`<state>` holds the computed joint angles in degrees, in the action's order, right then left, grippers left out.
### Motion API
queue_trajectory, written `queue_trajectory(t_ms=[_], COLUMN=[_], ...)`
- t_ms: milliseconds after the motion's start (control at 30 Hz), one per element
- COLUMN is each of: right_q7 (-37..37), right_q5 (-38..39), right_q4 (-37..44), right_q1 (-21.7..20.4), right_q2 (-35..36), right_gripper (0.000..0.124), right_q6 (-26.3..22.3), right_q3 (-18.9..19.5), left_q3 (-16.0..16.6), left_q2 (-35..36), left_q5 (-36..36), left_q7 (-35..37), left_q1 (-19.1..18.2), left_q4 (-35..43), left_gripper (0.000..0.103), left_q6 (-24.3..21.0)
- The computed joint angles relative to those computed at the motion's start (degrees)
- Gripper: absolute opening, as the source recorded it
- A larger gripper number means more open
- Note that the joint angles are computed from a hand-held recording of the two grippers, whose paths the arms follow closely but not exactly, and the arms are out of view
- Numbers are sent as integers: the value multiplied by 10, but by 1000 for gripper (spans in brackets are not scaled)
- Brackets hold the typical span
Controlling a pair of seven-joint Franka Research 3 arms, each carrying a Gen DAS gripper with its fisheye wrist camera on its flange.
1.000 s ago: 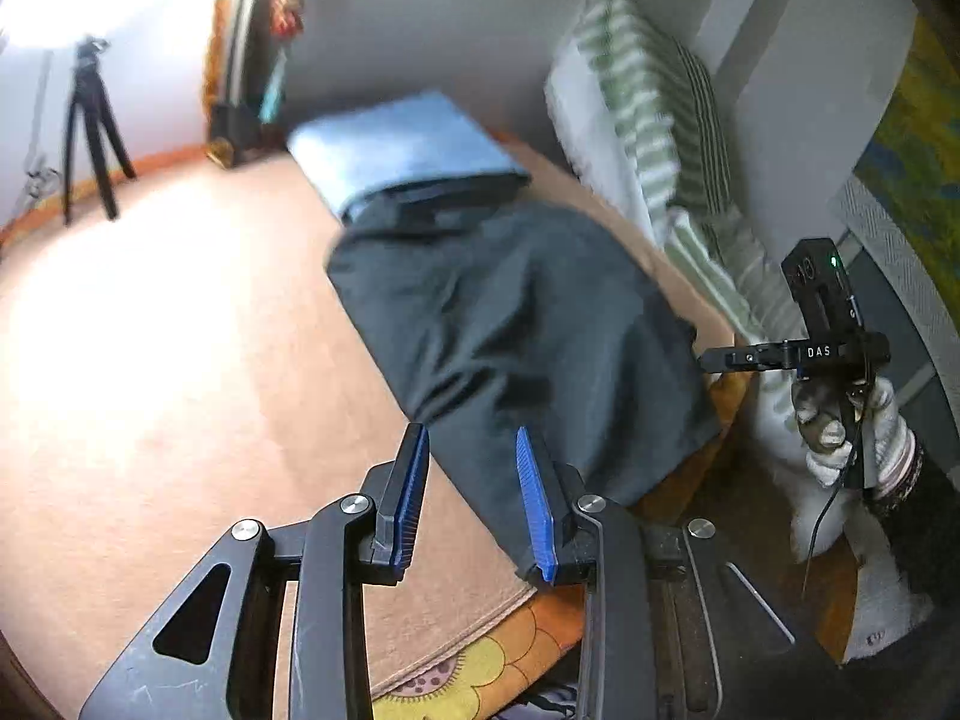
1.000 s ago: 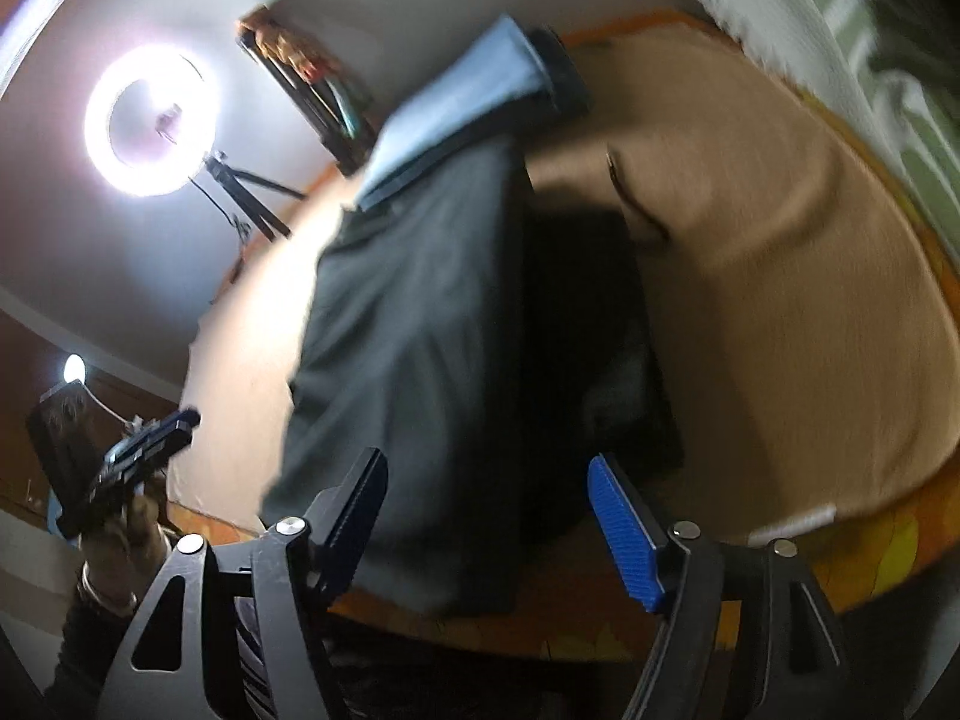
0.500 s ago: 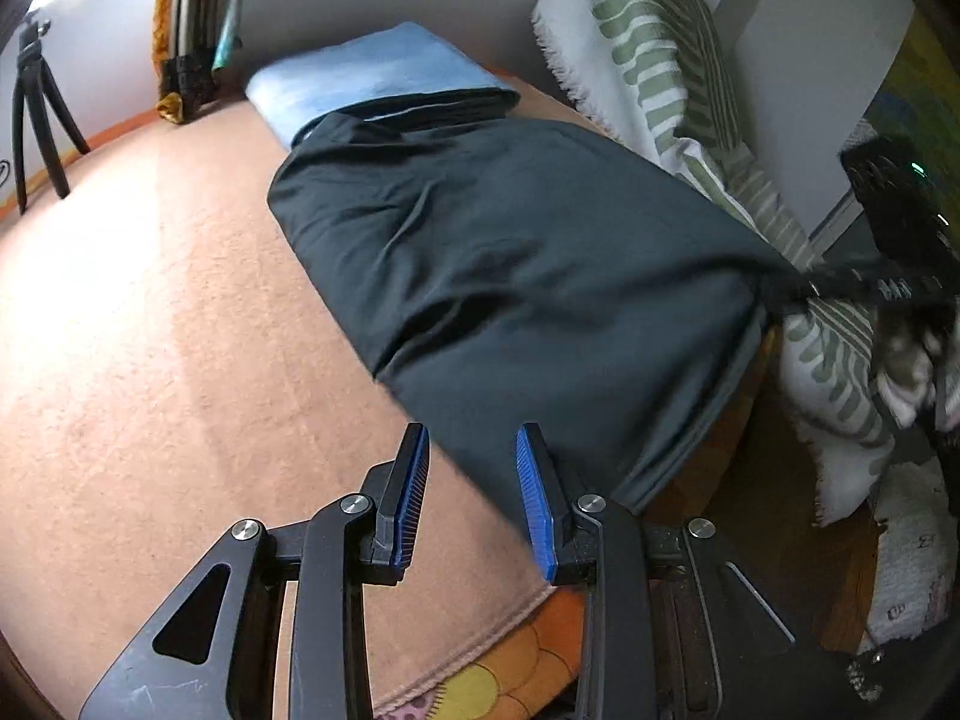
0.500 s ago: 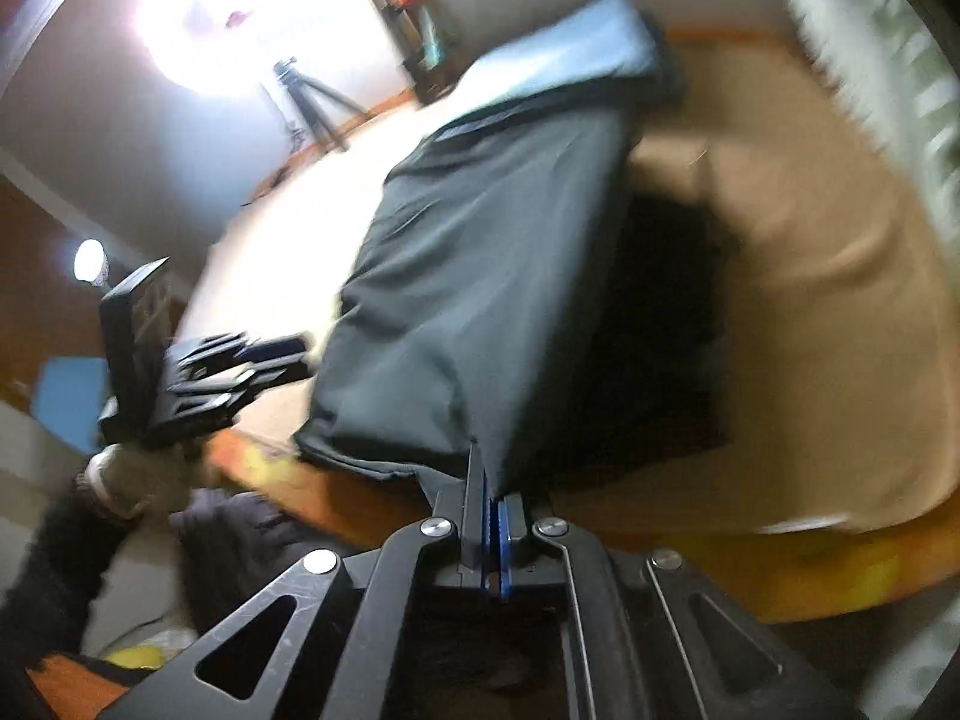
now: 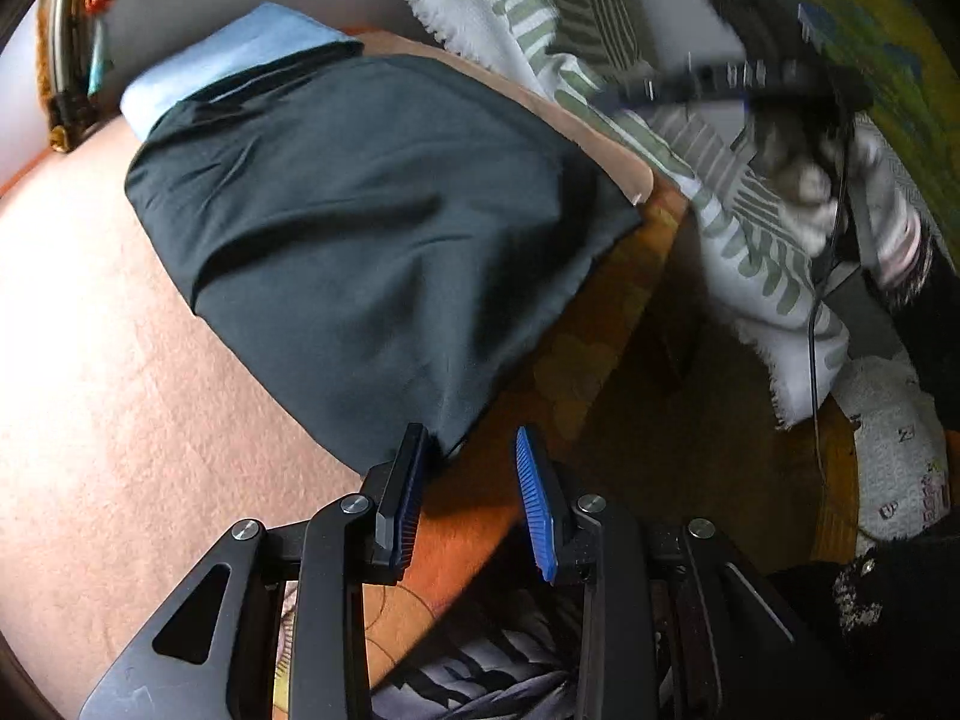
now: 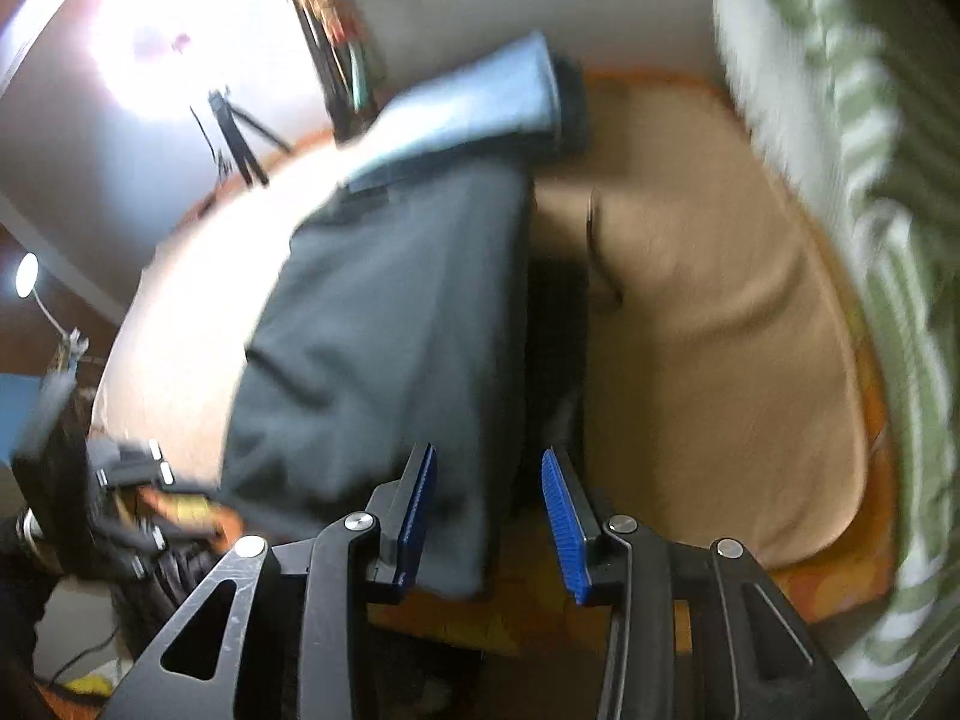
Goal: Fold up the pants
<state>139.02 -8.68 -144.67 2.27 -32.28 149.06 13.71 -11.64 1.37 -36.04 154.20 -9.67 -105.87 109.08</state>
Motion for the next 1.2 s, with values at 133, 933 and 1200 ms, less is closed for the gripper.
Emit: queue_trajectory(t_ms=[133, 933, 1200], right_q7=[4, -213, -212], right_q5=[-36, 68, 68], right_q4=[59, 605, 757], right_q1=[-12, 134, 157], right_q2=[46, 525, 651], right_gripper=[64, 61, 45], right_q6=[-14, -137, -252], right_q3=[17, -113, -158], left_q3=[3, 18, 28], left_q2=[-9, -60, -67], left_q5=[-5, -39, -83], left_q7=[-1, 44, 68], left_q1=[3, -34, -24], left_q4=[-7, -107, -104], left_gripper=[28, 7, 3], left_q6=[-3, 196, 138])
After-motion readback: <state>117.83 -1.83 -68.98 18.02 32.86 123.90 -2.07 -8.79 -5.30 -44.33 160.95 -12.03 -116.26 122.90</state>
